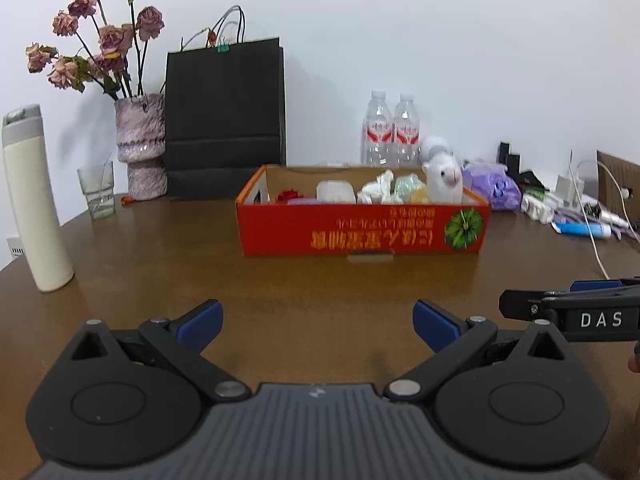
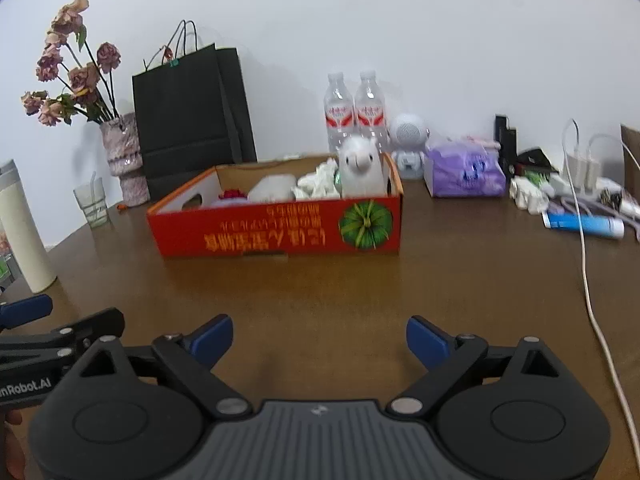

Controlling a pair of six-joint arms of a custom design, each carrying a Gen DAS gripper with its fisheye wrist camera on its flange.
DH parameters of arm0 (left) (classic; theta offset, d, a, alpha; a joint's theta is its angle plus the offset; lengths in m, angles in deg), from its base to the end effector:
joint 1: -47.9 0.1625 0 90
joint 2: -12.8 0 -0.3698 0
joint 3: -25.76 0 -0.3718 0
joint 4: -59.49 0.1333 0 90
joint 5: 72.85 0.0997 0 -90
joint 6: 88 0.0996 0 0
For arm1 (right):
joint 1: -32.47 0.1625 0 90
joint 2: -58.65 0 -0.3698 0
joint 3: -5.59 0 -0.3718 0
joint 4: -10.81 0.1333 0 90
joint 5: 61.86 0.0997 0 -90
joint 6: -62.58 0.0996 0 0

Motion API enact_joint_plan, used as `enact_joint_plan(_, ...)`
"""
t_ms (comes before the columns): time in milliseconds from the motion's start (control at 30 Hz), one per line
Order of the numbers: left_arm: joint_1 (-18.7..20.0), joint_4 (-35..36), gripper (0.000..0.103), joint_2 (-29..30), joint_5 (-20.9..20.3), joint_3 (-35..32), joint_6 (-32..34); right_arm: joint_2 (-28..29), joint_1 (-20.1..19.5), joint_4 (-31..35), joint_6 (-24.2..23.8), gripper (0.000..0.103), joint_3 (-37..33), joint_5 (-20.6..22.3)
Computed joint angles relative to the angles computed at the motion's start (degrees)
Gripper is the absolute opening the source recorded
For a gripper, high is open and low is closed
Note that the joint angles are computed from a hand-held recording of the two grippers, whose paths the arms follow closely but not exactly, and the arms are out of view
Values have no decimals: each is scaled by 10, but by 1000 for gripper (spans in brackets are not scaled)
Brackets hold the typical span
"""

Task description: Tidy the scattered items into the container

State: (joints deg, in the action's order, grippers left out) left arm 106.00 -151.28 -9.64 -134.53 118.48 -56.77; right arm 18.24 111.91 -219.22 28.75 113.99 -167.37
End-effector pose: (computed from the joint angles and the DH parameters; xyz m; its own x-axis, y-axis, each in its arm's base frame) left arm -0.1629 -0.6034 -0.0252 -0.6301 0.4121 -0.6581 0.7752 0.3818 -0.5032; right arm 0.0054 -0.5533 0.1228 -0.7796 0.1857 0.5981 -0.4545 0.4893 -0.7443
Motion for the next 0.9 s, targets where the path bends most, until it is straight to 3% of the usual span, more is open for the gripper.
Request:
enact_joint_plan(300, 2, 32, 103, -5, 25, 26, -13, 16, -9, 1, 3, 94, 16, -35)
enact_joint_plan(567, 3, 146, 103, -13, 69, 7, -92, 27, -3, 9, -13, 95, 4, -67)
enact_joint_plan(700, 3, 148, 103, -10, 77, 4, -99, 27, -2, 18, -10, 103, 0, -73)
enact_joint_plan(900, 0, 159, 103, -4, 86, -5, -96, 41, 7, 25, -24, 103, -23, -103)
